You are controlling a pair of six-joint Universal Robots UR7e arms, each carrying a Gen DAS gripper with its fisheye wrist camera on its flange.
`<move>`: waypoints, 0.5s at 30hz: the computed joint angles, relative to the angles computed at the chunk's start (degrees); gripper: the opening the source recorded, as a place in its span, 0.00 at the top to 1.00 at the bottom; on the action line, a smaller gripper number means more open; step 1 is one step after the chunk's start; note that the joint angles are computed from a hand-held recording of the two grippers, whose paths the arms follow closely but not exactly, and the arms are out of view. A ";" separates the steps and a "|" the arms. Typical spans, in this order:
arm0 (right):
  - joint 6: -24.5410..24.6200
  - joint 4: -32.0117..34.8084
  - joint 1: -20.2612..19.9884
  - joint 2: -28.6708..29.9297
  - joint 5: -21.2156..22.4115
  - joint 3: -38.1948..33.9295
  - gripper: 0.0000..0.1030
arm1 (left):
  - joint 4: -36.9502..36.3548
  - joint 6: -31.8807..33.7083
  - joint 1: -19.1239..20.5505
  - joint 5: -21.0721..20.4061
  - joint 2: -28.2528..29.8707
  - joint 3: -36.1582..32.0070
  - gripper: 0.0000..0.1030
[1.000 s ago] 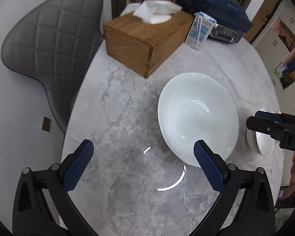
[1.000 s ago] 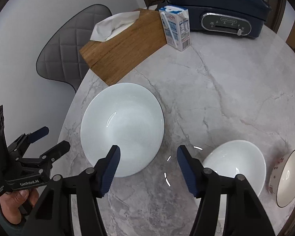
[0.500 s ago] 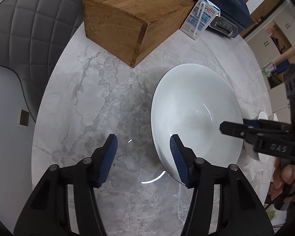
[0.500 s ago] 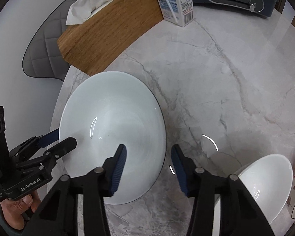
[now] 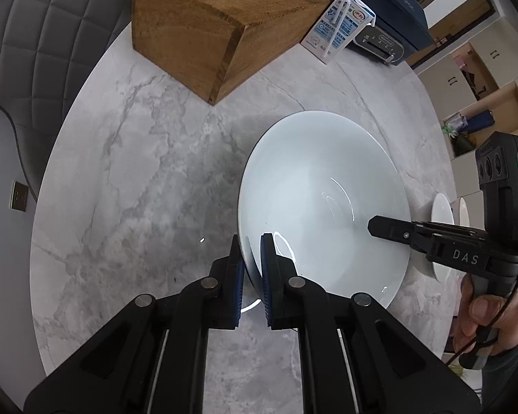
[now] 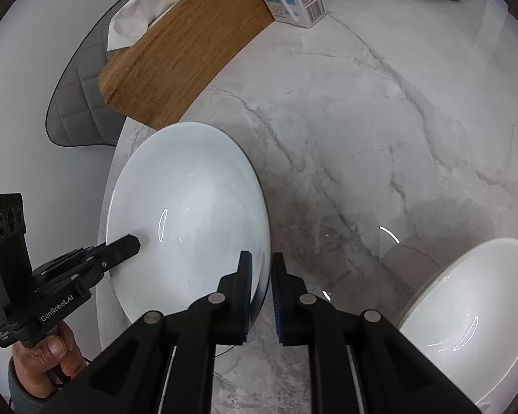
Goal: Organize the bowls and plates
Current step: 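Close the left tool on the white bowl rim while the right tool closes too, then lift the large white bowl with both tools and carry it over the plates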
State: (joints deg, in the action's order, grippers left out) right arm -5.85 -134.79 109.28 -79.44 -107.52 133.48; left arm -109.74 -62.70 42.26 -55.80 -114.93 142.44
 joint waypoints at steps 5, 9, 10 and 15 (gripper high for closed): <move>-0.99 4.51 0.54 -5.10 1.48 0.68 0.87 | 7.25 -6.49 -6.88 -0.28 -3.00 -0.48 0.92; -1.11 8.82 1.40 -11.43 2.75 2.29 0.86 | 14.35 -13.98 -14.46 -1.44 -4.79 -1.04 0.92; -1.15 10.25 1.53 -13.67 3.11 2.86 0.86 | 15.52 -16.10 -16.49 -1.99 -5.13 -0.95 0.92; -2.24 17.87 0.61 -25.17 3.19 5.35 0.85 | 20.22 -26.47 -27.97 -6.30 -5.58 0.33 0.92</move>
